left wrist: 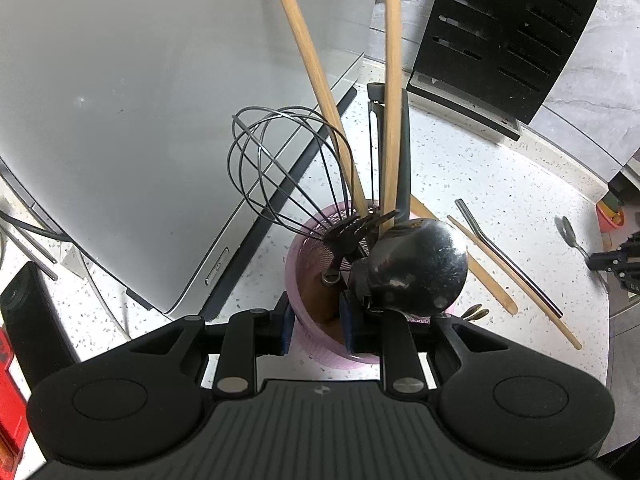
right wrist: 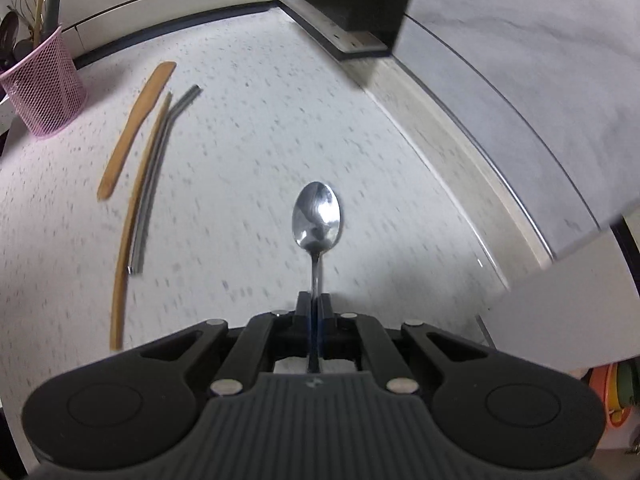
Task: Organize utensils
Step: 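Lift the silver spoon with the right gripper and carry it toward the pink cup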
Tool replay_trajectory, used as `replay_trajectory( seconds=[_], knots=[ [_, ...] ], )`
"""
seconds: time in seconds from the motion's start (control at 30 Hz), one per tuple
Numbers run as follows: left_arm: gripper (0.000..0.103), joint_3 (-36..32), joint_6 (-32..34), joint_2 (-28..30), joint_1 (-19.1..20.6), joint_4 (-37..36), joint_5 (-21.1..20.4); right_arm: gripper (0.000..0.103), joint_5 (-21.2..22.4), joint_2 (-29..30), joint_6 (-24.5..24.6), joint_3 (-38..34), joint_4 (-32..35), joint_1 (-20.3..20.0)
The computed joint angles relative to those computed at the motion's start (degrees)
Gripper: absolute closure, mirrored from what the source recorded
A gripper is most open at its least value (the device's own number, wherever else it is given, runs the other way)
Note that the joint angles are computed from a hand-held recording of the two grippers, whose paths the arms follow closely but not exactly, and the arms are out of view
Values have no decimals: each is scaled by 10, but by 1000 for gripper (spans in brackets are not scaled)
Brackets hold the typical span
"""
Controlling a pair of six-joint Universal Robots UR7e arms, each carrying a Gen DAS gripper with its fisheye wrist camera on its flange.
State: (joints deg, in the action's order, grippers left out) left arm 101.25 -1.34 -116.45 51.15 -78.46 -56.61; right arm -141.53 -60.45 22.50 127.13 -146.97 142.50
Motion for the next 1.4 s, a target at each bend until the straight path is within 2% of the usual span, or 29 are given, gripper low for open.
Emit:
replay_trajectory(
  seconds=[0.2,0.27,0.3,0.37,0.43,0.63,0.8,0.97,1.07,1.2,1.4],
  knots=[
    [77,-1,-1,1,-2,2,2,99,-28,-16,7,32,-23,6],
    [77,-1,-2,0,-3,3,2,80,-30,-26,31,40,-36,5],
    [77,-1,-3,1,-3,3,2,67,-32,-33,52,49,-51,6],
    [77,-2,-4,1,-3,3,1,64,-12,-59,90,78,-115,3],
    [77,-2,-5,1,-4,4,3,52,20,-77,117,116,-206,-9],
    [77,5,-13,0,-12,8,13,52,66,-108,182,212,-374,-29],
    [77,7,-11,-1,-9,5,10,55,138,-49,190,276,-600,-63],
    [77,7,-12,-1,-10,6,14,65,172,1,176,290,-726,-88],
    [77,8,-14,-1,-12,7,16,70,184,11,164,290,-758,-95],
    [77,8,-15,-1,-12,7,15,77,189,3,164,286,-736,-100],
    [77,9,-15,-1,-11,6,15,78,201,-4,173,294,-731,-108]
  ],
)
